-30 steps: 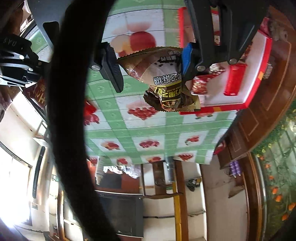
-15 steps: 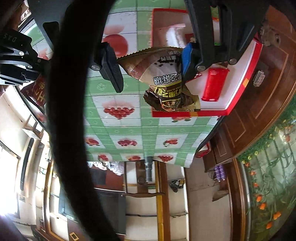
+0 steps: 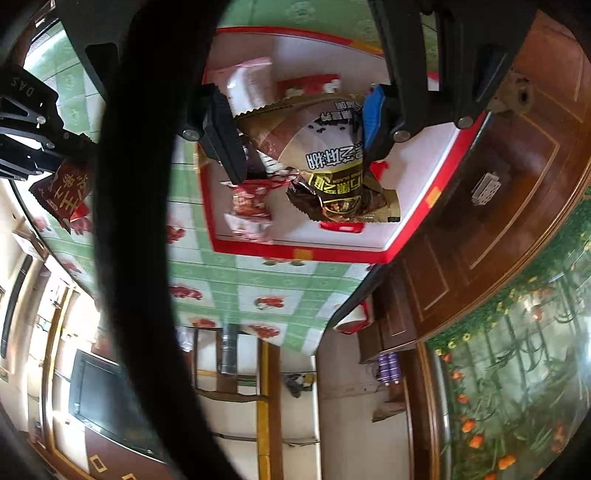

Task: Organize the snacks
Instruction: 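Open the left tool over the tray while the right tool releases the small red packet there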

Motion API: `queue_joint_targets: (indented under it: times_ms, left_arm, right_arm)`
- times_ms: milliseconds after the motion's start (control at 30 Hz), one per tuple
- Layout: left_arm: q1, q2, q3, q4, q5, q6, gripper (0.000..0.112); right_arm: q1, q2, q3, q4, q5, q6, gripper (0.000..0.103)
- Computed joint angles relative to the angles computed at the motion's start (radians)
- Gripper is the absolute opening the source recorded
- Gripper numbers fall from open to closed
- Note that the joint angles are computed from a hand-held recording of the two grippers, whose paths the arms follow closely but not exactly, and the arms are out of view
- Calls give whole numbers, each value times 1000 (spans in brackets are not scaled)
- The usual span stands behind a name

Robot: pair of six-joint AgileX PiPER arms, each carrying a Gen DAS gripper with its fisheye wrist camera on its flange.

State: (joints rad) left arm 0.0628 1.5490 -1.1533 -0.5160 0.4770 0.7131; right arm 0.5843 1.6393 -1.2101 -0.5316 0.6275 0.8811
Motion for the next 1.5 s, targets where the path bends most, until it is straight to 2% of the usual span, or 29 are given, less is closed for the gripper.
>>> queue_joint_targets:
  times_ms: [200,700,833,867,933,1033,1167,1300,1400,1500]
  left_arm:
    - [27,33,-16,8,-7,0,58]
    - [73,109,-55,16,-9,2,58]
    - [78,125,-71,25,-6,-5,58]
    - [78,131,-77,30,-5,-9,58]
    - [80,142,-87,32,-2,-12,58]
    - [79,156,-101,50,3,-29,58]
    - [75,168,-112,68,6,-45,58]
    - [74,189,-131,89,10,-66,58]
    - [71,205,-145,114,12,-90,58]
    - [74,222,-162,135,23,-132,61]
  right_arm:
    - [41,55,-54,-72,57,33,21]
    - [66,166,-167,-123,108,20,21]
    - [60,193,-198,-101,99,-9,21]
    - [54,199,-209,-74,88,-33,21]
    - [23,205,-227,47,18,-133,20]
    - [-19,255,-301,252,-36,-307,20]
    - [-57,401,-495,410,13,-435,20]
    - [-73,516,-657,480,83,-488,20]
    - [-70,567,-737,498,127,-491,21]
    - [-71,577,-750,524,115,-510,24]
